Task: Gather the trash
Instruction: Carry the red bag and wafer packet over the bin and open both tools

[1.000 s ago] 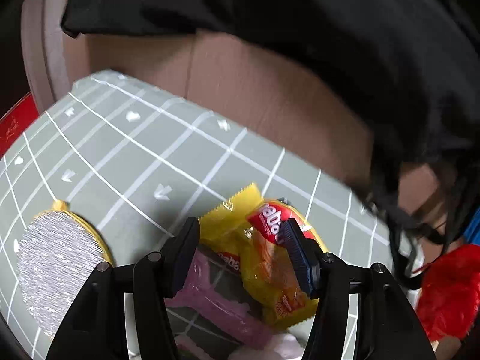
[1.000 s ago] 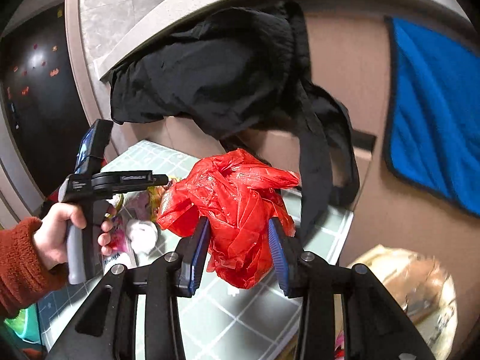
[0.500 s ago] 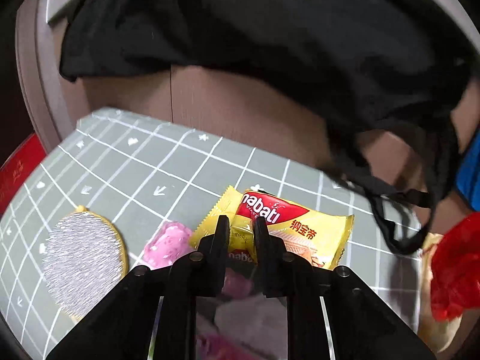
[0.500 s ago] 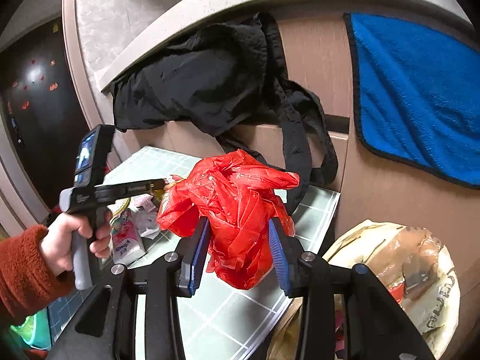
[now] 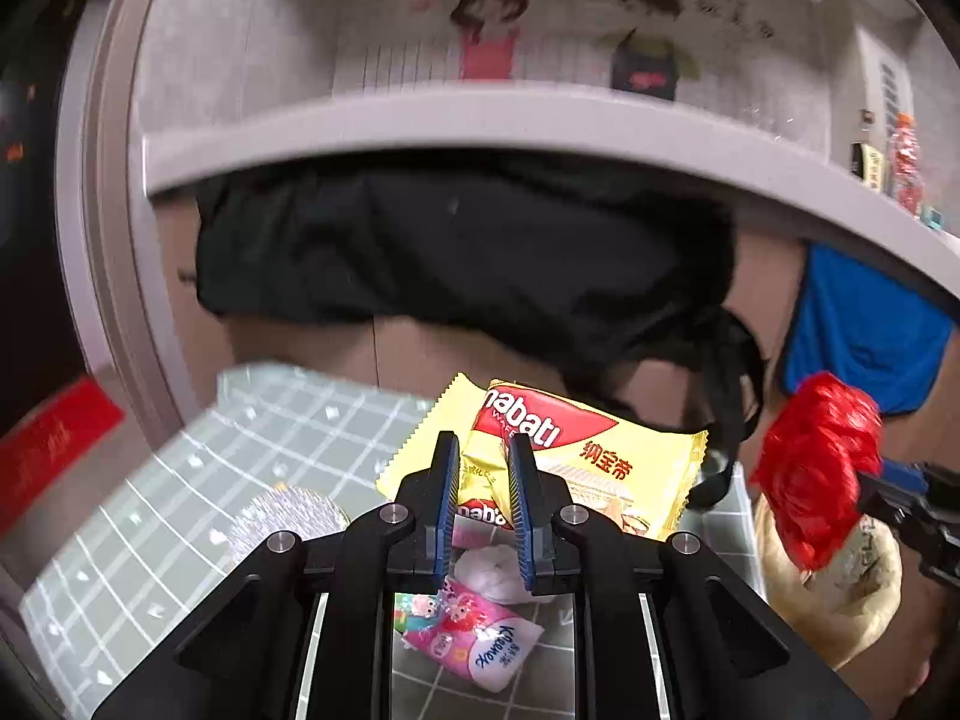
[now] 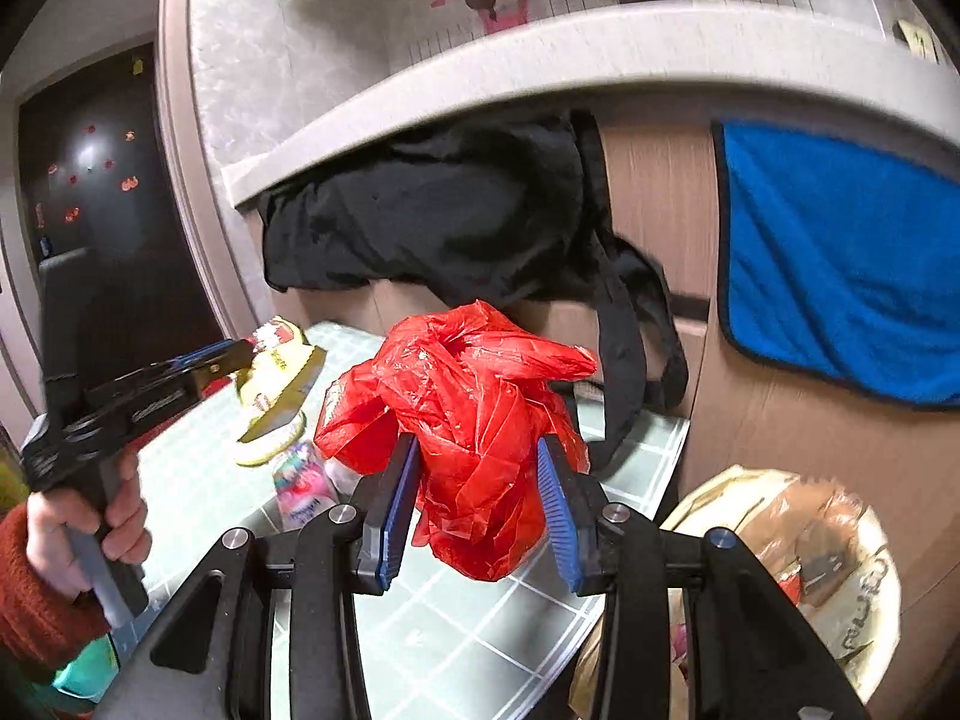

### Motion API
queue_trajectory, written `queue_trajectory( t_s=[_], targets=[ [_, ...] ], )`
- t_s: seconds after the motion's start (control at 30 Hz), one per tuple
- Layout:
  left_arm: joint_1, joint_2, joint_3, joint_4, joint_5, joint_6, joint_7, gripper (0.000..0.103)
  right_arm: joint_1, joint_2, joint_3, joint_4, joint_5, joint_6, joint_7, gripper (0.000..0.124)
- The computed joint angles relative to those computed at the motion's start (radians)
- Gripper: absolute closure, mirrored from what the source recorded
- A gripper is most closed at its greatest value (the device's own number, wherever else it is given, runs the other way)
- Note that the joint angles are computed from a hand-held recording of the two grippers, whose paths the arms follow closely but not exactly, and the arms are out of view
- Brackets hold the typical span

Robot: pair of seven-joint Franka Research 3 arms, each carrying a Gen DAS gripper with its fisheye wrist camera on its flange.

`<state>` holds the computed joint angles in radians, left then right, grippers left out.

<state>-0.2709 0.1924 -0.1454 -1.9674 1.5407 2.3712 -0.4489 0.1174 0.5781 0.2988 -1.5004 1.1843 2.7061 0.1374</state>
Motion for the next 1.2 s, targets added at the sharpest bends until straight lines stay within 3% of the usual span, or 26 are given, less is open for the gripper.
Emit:
queue_trajectory(
  t_s=[0.2, 0.43, 0.8, 1.2],
  targets=[
    [-0.055, -0.044, -0.041, -0.017, 0.055, -0.132, -0.008, 0.086, -0.024, -0.095, 0.017, -0.077, 0.144, 0.013, -0.138, 0.087],
    [-0.087, -0.034, -0.063, 0.009, 0.073, -0.17, -0.009, 0.086, 0.004, -0.171, -0.038, -0.136, 0.258, 0.012, -0.238, 0.087],
    [-0.14, 0.062, -0.047, 0.151, 0.107, -0.134, 0.039, 0.086, 0.013, -0.209, -0.109, -0.162, 0.38, 0.022, -0.356, 0.087],
    [-0.217, 0.277, 0.031, 0.437, 0.071, 0.055, 0.168, 0.086, -0.04, -0.187, -0.154, -0.139, 0.41, 0.049, -0.34, 0.087]
  ],
)
